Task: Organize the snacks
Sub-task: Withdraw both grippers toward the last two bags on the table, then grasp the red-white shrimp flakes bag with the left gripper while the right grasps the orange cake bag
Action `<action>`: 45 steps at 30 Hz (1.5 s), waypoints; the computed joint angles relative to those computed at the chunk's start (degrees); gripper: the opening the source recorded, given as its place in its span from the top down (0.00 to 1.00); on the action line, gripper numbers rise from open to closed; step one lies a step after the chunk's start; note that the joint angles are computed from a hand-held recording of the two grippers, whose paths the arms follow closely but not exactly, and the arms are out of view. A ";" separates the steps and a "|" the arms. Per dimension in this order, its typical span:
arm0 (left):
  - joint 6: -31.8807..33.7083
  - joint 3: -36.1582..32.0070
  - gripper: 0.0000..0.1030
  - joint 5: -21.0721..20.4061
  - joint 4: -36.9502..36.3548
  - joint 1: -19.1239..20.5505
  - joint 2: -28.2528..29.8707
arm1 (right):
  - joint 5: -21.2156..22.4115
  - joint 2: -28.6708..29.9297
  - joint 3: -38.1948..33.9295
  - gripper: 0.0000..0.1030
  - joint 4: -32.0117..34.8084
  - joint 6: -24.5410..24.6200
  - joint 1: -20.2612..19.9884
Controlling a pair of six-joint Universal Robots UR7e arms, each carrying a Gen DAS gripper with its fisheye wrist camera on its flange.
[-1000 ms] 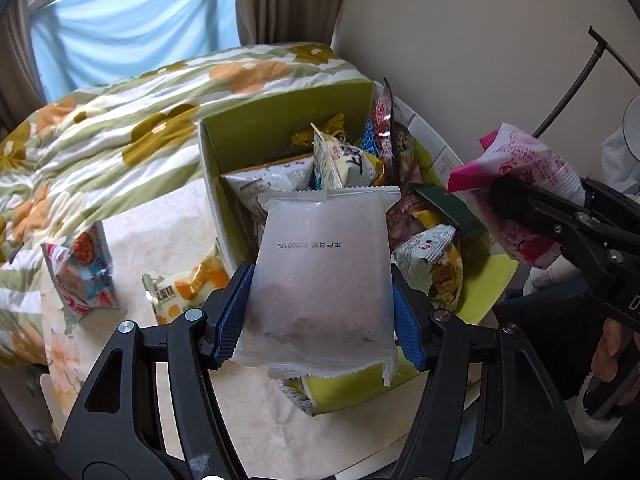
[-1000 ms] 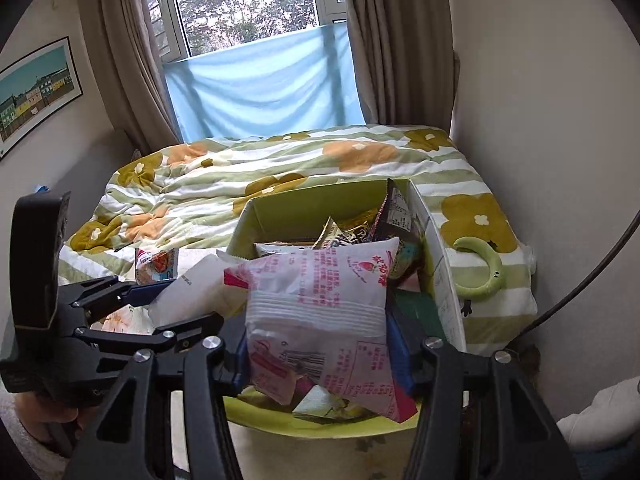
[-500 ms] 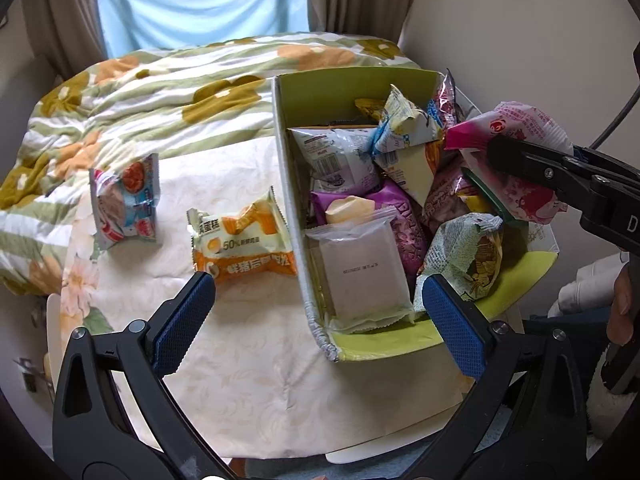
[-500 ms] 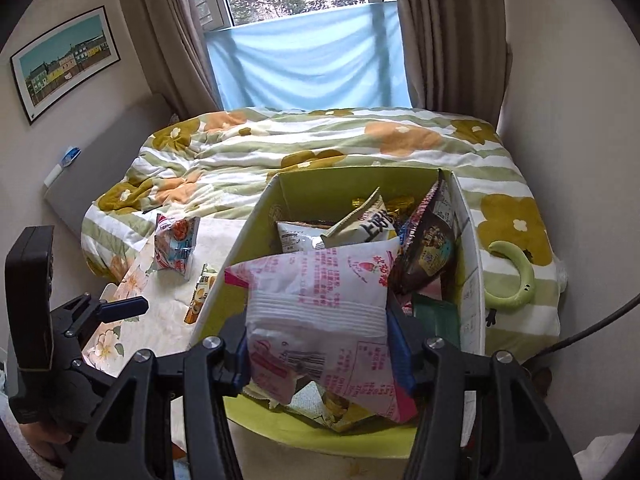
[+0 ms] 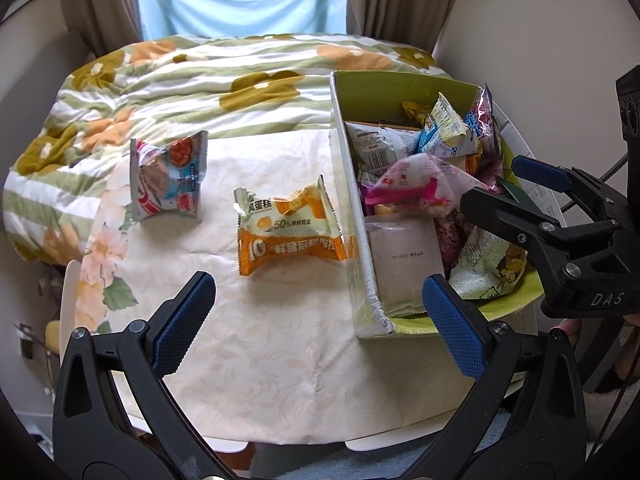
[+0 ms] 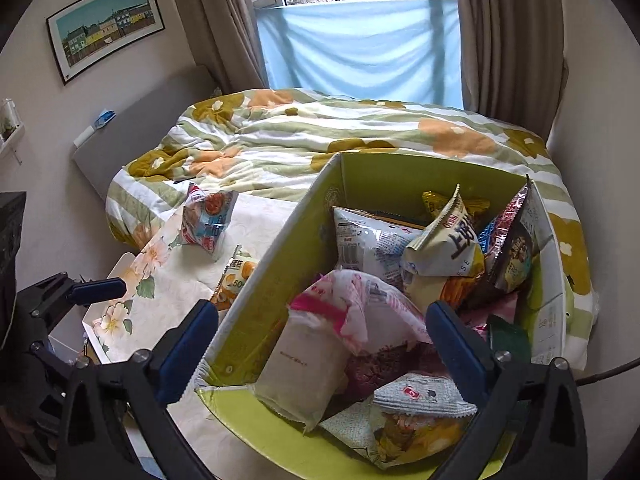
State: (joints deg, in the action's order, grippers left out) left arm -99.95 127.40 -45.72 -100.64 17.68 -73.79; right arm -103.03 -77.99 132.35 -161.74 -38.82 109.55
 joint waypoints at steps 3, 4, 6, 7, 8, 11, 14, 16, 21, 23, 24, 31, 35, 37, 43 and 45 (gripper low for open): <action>-0.51 0.05 0.00 -0.29 1.21 -0.18 -0.23 | -1.49 0.01 0.57 0.00 -1.02 0.37 0.13; -0.53 0.07 0.00 -0.35 1.32 -0.28 -0.31 | -2.56 0.20 0.58 0.00 -1.21 1.02 0.41; -0.64 0.03 0.00 -0.30 1.83 -0.40 -0.53 | -3.87 0.26 0.63 0.00 -1.86 2.15 0.71; -0.88 -0.08 0.00 -0.27 2.43 -0.53 -0.63 | -3.89 0.15 0.58 0.00 -1.95 2.40 0.65; -1.15 -0.20 0.00 -0.25 3.11 -0.63 -0.73 | -3.83 -0.06 0.65 0.00 -2.17 2.73 0.73; -2.48 -0.35 0.00 -0.29 5.69 -1.31 -1.47 | -4.60 -0.26 0.54 0.00 -3.08 2.91 1.68; -4.58 -0.17 0.00 -0.47 8.79 -2.26 -2.99 | -5.90 0.11 0.70 0.00 -4.81 2.46 3.47; -6.20 0.44 0.00 -0.46 11.06 -3.11 -4.74 | -6.19 0.22 0.81 0.00 -5.16 3.31 4.62; -8.27 2.93 0.00 -0.14 16.24 -4.77 -11.53 | -8.27 2.20 0.65 0.00 -7.15 6.68 8.77; -7.91 3.85 0.00 -0.26 18.21 -5.11 -14.73 | -9.10 3.53 0.74 0.00 -8.51 8.97 10.70; -7.97 4.20 0.00 -0.32 19.81 -5.37 -16.46 | -8.98 4.13 0.73 0.00 -8.80 10.48 11.47; -4.37 6.11 0.00 0.46 28.16 -4.86 -28.82 | -9.52 10.70 -0.09 0.00 -11.77 20.94 16.85; -0.12 6.70 0.00 1.94 30.46 -2.63 -35.29 | -14.03 15.75 -1.48 0.00 -13.52 27.97 19.94; 2.32 6.95 0.00 2.84 30.52 -0.88 -37.99 | -16.25 17.96 -2.15 0.00 -13.81 32.13 21.11; 15.99 8.29 0.00 5.62 23.55 7.49 -43.59 | -22.31 24.84 -5.01 0.00 -12.60 43.74 24.24; 22.25 8.86 0.00 6.28 18.59 11.11 -44.25 | -23.95 27.04 -6.13 0.00 -11.57 47.23 24.71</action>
